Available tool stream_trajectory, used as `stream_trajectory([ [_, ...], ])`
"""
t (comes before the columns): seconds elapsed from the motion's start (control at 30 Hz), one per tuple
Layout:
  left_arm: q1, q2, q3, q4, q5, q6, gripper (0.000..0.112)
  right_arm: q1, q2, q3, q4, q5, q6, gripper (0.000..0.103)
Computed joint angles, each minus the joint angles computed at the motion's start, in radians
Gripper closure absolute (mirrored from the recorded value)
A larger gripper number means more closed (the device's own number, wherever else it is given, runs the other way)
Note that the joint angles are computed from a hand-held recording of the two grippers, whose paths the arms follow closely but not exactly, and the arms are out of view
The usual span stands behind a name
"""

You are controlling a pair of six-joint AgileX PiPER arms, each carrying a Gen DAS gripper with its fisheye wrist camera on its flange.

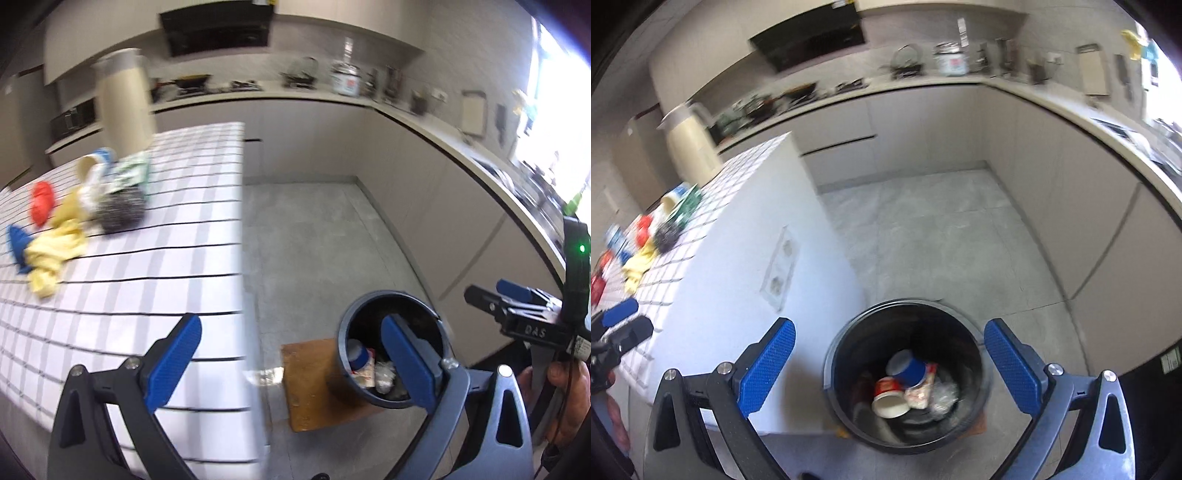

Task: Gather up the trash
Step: 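Move both tools back from the bin to the island, then grasp the yellow cloth with the left tool while the right tool grasps the steel wool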

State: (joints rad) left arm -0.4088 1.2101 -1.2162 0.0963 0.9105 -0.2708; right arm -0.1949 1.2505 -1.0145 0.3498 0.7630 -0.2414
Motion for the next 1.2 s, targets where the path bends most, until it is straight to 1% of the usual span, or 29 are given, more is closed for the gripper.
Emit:
stream_trajectory([
  [0.07, 0.078, -0.041, 0.026, -0.020, -0.003, 0.030, 0.014, 0.065, 0.009, -0.023, -0.017, 0.006, 0.039, 0.000],
  [0.13, 0.176, -0.075, 0.052, -0.074, -0.002, 0.096, 0.014, 0.146, 0.016, -0.049, -0.061, -0.002, 0.105, 0.000],
  [0.23, 0.299, -0.116, 0.082, -0.088, 0.008, 0.151, 0.014, 0.256, 0.030, -0.075, -0.128, -0.019, 0.195, 0.000],
  [0.37, 0.518, -0.151, 0.110, -0.184, 0.010, 0.311, 0.014, 0.404, 0.062, -0.125, -0.217, -0.039, 0.315, 0.000],
  [0.47, 0.718, -0.140, 0.115, -0.316, 0.004, 0.499, 0.014, 0.503, 0.103, -0.175, -0.270, -0.051, 0.392, 0.000],
  [0.57, 0.872, -0.095, 0.090, -0.432, 0.006, 0.649, 0.014, 0.622, 0.164, -0.253, -0.383, -0.043, 0.518, 0.000],
  [0.67, 0.996, -0.032, 0.049, -0.551, 0.022, 0.787, 0.015, 0.715, 0.220, -0.336, -0.475, -0.018, 0.624, 0.000],
  [0.8, 1.071, 0.060, -0.017, -0.653, 0.045, 0.918, 0.021, 0.832, 0.318, -0.480, -0.595, 0.046, 0.741, 0.000],
  [0.9, 1.066, 0.138, -0.062, -0.661, 0.020, 0.958, 0.023, 0.884, 0.402, -0.600, -0.645, 0.090, 0.775, 0.000],
  [1.0, 1.055, 0.231, -0.119, -0.676, 0.017, 0.976, 0.027, 0.919, 0.525, -0.777, -0.666, 0.150, 0.787, 0.007],
  [1.07, 1.049, 0.276, -0.152, -0.692, 0.018, 0.995, 0.030, 0.935, 0.628, -0.927, -0.666, 0.202, 0.777, 0.012],
  [1.1, 1.047, 0.298, -0.168, -0.702, 0.015, 1.008, 0.031, 0.936, 0.655, -0.968, -0.662, 0.214, 0.771, 0.013],
  [1.2, 1.034, 0.363, -0.231, -0.716, 0.032, 1.015, 0.033, 0.940, 0.790, -1.173, -0.644, 0.283, 0.740, 0.016],
])
